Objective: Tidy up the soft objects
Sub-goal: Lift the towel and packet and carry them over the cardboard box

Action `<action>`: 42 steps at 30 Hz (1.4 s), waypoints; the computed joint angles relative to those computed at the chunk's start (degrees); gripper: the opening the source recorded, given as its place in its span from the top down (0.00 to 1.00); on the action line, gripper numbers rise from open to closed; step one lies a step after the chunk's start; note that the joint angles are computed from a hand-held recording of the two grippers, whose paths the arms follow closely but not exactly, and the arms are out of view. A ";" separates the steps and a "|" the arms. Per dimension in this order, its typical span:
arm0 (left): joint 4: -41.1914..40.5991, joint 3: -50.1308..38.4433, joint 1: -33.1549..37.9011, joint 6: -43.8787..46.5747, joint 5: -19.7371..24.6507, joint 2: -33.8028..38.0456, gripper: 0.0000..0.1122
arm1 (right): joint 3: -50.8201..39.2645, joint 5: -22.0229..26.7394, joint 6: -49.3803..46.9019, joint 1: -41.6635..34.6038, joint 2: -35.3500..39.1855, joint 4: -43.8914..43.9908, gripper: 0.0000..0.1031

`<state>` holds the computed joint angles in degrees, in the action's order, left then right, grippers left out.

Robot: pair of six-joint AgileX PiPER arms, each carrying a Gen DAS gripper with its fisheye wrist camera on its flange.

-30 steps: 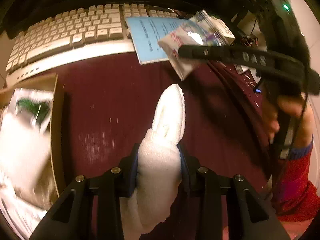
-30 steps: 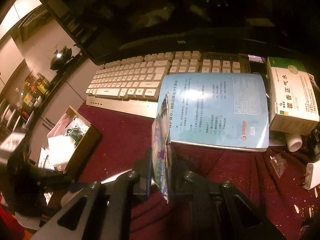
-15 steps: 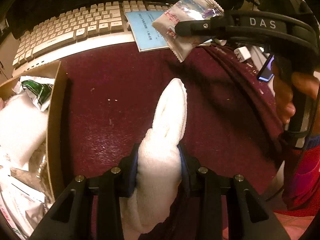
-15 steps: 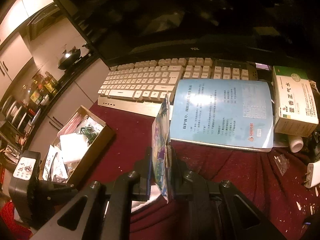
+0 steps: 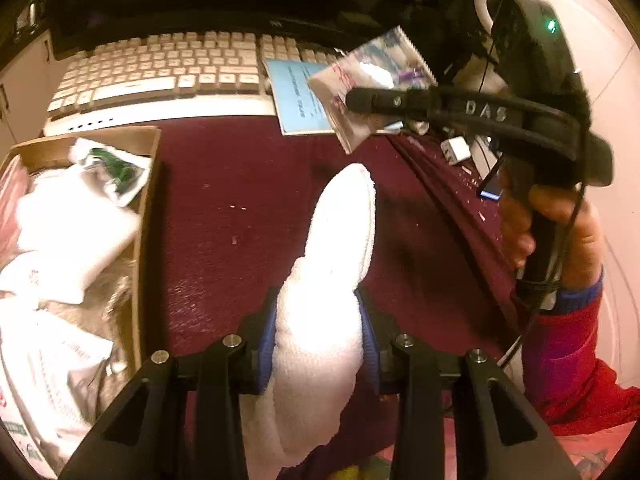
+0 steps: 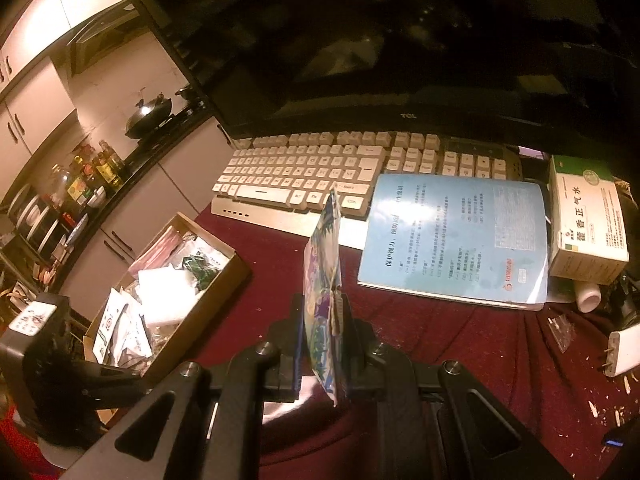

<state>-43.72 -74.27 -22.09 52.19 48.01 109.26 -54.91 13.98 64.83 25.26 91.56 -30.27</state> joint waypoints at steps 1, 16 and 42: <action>-0.70 0.49 0.75 0.49 0.29 -0.60 0.69 | -0.18 -0.05 -0.03 0.11 0.17 0.07 0.85; -4.39 4.20 11.37 4.17 2.95 -7.42 0.69 | -4.62 1.73 -4.29 2.25 2.18 3.13 0.85; -6.06 7.24 24.34 4.86 3.29 -12.94 0.69 | -14.84 3.66 -19.16 5.18 7.62 14.56 0.85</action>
